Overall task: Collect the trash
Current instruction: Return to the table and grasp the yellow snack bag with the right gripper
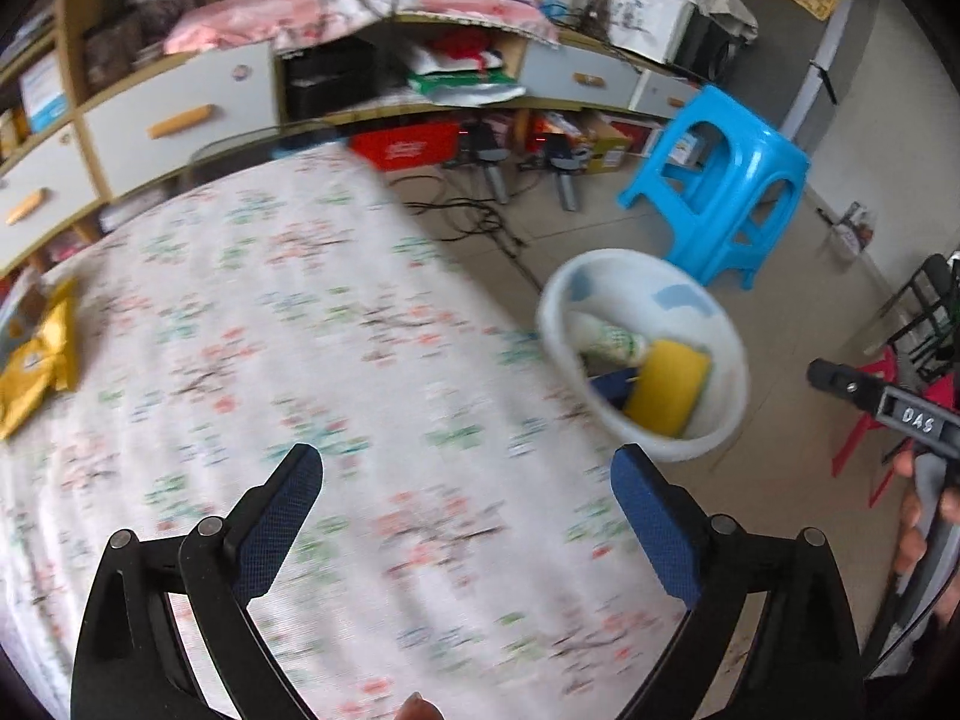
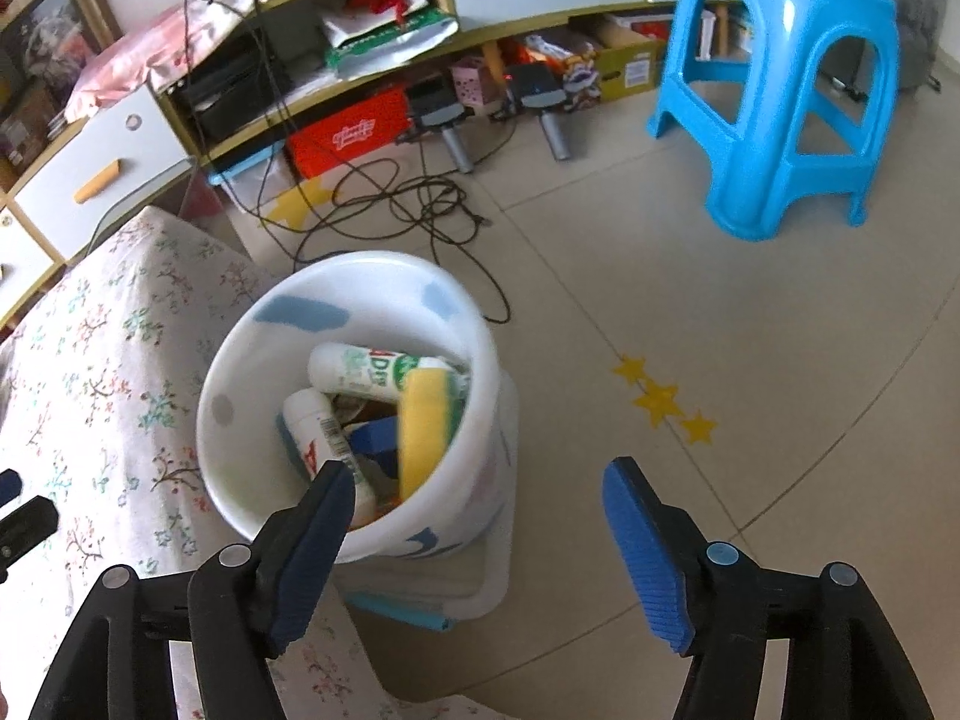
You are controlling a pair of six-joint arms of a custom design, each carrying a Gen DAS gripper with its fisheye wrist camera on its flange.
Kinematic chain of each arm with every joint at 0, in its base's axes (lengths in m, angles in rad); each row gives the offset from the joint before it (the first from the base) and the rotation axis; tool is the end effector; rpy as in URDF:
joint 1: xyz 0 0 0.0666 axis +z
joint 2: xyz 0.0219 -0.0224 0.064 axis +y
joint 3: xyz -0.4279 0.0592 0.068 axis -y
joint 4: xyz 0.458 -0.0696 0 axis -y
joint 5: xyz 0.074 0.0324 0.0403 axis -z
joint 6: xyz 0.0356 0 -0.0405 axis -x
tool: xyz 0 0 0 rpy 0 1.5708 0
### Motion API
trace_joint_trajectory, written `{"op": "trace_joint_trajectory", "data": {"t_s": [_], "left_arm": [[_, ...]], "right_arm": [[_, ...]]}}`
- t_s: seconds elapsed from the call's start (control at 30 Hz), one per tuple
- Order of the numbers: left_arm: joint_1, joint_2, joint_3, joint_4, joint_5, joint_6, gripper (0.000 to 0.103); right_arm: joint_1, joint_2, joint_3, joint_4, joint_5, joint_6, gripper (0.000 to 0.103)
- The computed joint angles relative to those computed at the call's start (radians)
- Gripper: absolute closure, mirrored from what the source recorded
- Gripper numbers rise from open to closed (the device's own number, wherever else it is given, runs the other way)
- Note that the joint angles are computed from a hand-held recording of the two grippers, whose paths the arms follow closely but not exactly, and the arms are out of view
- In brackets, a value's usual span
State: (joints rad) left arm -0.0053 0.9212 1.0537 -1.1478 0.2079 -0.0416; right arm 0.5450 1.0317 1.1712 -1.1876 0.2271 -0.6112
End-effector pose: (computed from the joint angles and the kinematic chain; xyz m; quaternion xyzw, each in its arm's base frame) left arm 0.3284 -0.0095 0.4804 0.0509 0.9556 -0.0948 0.2745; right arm 0.3192 0.1837 0.5021 0.0610 0.9583 0.0486 0.2748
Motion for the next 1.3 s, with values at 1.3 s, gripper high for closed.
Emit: {"op": "trace_joint_trajectory", "data": {"t_s": [1.3], "left_arm": [[0.865,0.134,0.117,-0.071,0.046,-0.398,0.005]], "right_arm": [[0.352,0.579,0.484,0.068,-0.164,-0.259,0.022]]}}
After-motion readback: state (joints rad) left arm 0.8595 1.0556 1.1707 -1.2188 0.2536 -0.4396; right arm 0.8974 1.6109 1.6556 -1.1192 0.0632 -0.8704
